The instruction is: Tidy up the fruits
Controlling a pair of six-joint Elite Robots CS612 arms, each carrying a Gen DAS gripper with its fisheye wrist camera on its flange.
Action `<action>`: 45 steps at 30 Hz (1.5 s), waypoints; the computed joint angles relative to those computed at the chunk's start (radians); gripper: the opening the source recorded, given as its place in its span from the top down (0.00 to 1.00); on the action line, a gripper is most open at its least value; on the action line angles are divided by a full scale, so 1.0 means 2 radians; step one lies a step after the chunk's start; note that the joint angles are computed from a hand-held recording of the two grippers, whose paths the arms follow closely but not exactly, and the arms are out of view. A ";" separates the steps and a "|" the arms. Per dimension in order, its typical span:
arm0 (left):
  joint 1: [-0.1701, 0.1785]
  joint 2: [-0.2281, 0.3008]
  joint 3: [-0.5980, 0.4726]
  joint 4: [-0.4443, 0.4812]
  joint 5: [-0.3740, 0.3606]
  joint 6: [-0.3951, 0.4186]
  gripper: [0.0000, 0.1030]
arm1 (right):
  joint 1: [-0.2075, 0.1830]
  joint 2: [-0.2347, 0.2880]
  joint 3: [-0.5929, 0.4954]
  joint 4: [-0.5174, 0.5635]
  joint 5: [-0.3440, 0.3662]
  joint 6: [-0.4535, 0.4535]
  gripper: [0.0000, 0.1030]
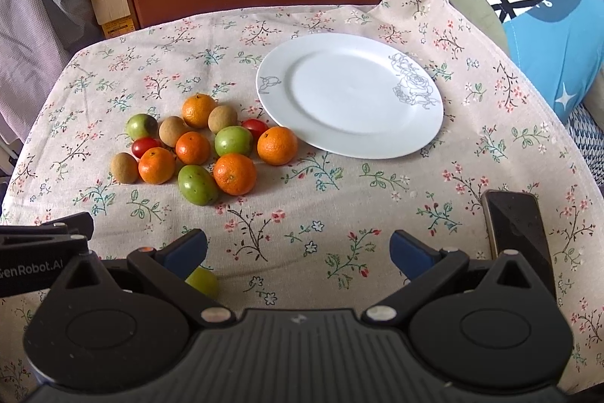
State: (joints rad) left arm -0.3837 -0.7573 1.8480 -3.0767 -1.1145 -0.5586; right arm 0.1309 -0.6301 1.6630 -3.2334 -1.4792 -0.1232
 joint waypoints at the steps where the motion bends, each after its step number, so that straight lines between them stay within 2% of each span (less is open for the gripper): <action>1: 0.000 0.000 0.000 0.000 0.000 0.000 0.00 | 0.000 0.000 0.000 -0.004 0.000 -0.001 0.01; 16: 0.000 0.001 0.002 -0.009 0.003 0.003 0.01 | -0.001 0.002 0.004 -0.026 0.013 -0.007 0.01; 36: -0.001 0.000 0.002 -0.006 0.004 0.004 0.01 | -0.004 0.002 0.002 -0.007 0.027 -0.004 0.02; 39: 0.003 0.000 0.004 -0.019 -0.013 0.009 0.00 | -0.009 0.001 0.003 -0.004 0.043 -0.006 0.04; 43: 0.005 0.002 0.005 -0.028 -0.016 0.013 0.00 | -0.020 -0.002 0.007 -0.015 0.064 0.021 0.04; 45: 0.006 0.002 0.006 -0.033 -0.025 0.015 0.00 | -0.025 -0.003 0.009 -0.024 0.065 0.033 0.09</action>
